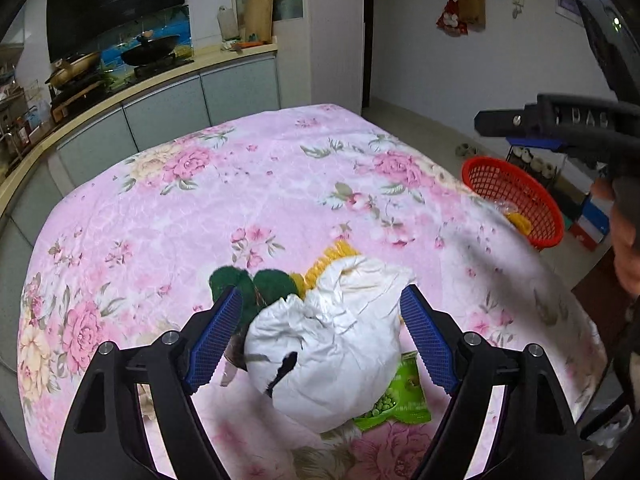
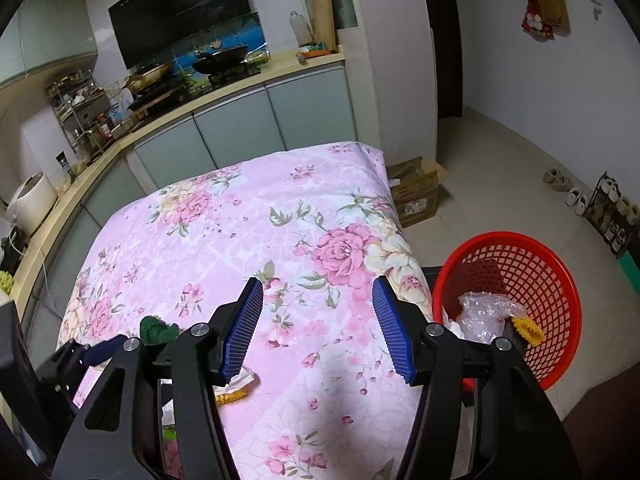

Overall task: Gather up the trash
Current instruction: 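Close the left tool on another white tissue, then grasp the second yellow foam mesh sleeve with the right tool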

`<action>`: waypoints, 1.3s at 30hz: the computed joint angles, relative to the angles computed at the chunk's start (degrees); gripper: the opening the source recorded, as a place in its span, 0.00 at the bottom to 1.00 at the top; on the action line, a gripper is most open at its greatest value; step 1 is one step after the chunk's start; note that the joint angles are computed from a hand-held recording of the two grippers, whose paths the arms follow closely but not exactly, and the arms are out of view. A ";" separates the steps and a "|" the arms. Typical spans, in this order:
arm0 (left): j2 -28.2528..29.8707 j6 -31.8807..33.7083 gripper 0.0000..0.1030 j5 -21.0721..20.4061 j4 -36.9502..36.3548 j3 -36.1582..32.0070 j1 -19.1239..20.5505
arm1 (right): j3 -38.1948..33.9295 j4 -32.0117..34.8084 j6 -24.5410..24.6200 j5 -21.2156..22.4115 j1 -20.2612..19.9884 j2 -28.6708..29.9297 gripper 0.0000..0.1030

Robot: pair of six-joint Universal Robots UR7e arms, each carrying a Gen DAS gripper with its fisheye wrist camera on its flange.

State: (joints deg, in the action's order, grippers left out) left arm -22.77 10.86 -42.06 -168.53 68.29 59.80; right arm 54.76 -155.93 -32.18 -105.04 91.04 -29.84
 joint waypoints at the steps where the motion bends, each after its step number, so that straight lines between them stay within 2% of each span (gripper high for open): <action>1: 0.04 -0.26 0.62 -0.06 0.15 0.04 0.13 | -0.10 0.13 0.37 -0.05 -0.14 -0.01 0.54; 7: 0.12 -3.31 0.24 0.75 3.97 -0.47 0.90 | -0.56 0.71 1.18 -0.13 -0.65 0.07 0.54; 10: -0.58 -4.23 0.13 0.68 3.95 0.39 0.95 | -0.51 0.71 1.35 -0.03 -0.82 0.00 0.54; 23: -6.54 -3.57 0.11 0.39 -8.05 5.28 -0.23 | 0.38 2.85 -0.37 1.30 -0.60 -0.09 0.54; 34: -9.57 -2.86 0.11 2.92 -15.69 8.35 -0.61 | 0.35 10.96 -3.67 1.46 0.62 1.89 0.54; 37: -10.23 -1.96 0.11 3.10 -17.73 9.20 -0.75 | 0.53 12.90 -3.94 0.73 1.03 2.72 0.56; 39: -10.59 -1.48 0.11 3.14 -18.83 9.58 -0.82 | 0.67 13.76 -3.70 0.37 1.24 3.17 0.61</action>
